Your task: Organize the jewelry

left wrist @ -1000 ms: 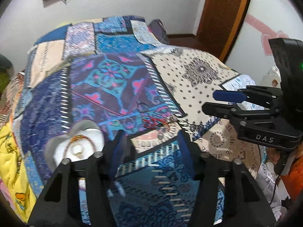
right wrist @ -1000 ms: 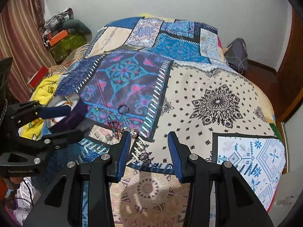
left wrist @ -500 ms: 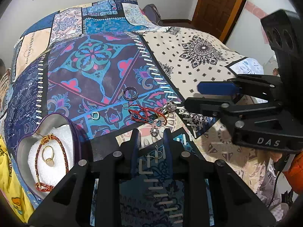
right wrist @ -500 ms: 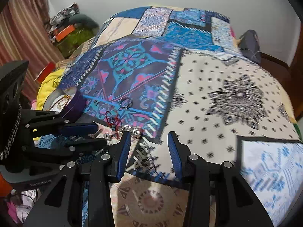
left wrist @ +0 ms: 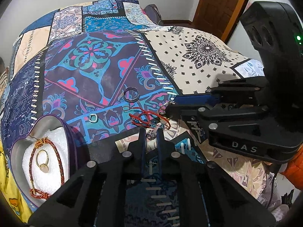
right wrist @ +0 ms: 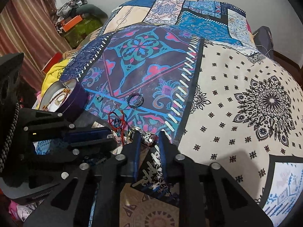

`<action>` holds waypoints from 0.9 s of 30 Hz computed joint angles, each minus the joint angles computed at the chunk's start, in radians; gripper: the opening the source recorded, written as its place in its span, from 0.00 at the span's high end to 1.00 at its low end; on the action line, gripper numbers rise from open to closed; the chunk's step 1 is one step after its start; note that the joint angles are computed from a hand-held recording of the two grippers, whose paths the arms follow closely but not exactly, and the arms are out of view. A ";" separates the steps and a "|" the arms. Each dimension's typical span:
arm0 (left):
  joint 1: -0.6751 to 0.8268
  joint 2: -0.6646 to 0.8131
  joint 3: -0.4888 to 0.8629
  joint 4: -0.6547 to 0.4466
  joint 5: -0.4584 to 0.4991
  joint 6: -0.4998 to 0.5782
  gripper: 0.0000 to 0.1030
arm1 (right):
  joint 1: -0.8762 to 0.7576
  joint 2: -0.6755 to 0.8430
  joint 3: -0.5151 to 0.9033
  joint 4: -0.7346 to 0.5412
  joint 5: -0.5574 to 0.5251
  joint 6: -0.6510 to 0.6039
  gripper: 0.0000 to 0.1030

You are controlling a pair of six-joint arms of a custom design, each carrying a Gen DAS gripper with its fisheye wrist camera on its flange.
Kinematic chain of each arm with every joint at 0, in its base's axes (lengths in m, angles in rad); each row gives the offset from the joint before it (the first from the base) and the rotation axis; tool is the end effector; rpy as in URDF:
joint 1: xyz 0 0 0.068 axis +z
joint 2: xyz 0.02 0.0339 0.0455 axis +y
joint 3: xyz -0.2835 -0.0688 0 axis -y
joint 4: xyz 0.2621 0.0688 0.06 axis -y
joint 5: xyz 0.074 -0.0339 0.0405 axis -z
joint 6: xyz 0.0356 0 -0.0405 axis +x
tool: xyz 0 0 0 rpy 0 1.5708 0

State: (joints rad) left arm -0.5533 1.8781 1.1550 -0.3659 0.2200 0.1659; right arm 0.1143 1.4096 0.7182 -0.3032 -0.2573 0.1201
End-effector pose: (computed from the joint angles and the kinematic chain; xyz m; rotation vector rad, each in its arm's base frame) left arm 0.3297 -0.2128 0.1589 1.0114 2.4837 -0.4173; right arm 0.2709 0.0402 0.1815 -0.0910 2.5687 0.4190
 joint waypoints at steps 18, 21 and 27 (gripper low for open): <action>0.060 -0.190 -0.058 0.020 0.025 -0.054 0.91 | 0.016 -0.164 0.022 -0.054 0.056 0.072 0.86; 0.077 -0.240 -0.075 0.020 0.026 -0.051 0.91 | 0.054 -0.202 0.042 -0.072 0.095 0.087 0.86; 0.128 -0.334 -0.098 0.013 0.043 -0.040 0.91 | 0.133 -0.233 0.079 -0.085 0.153 0.115 0.86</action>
State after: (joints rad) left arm -0.4254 1.5445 1.0572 -0.3524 0.2626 0.1258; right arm 0.2473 1.1764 0.7968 -0.3883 -0.1042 0.2355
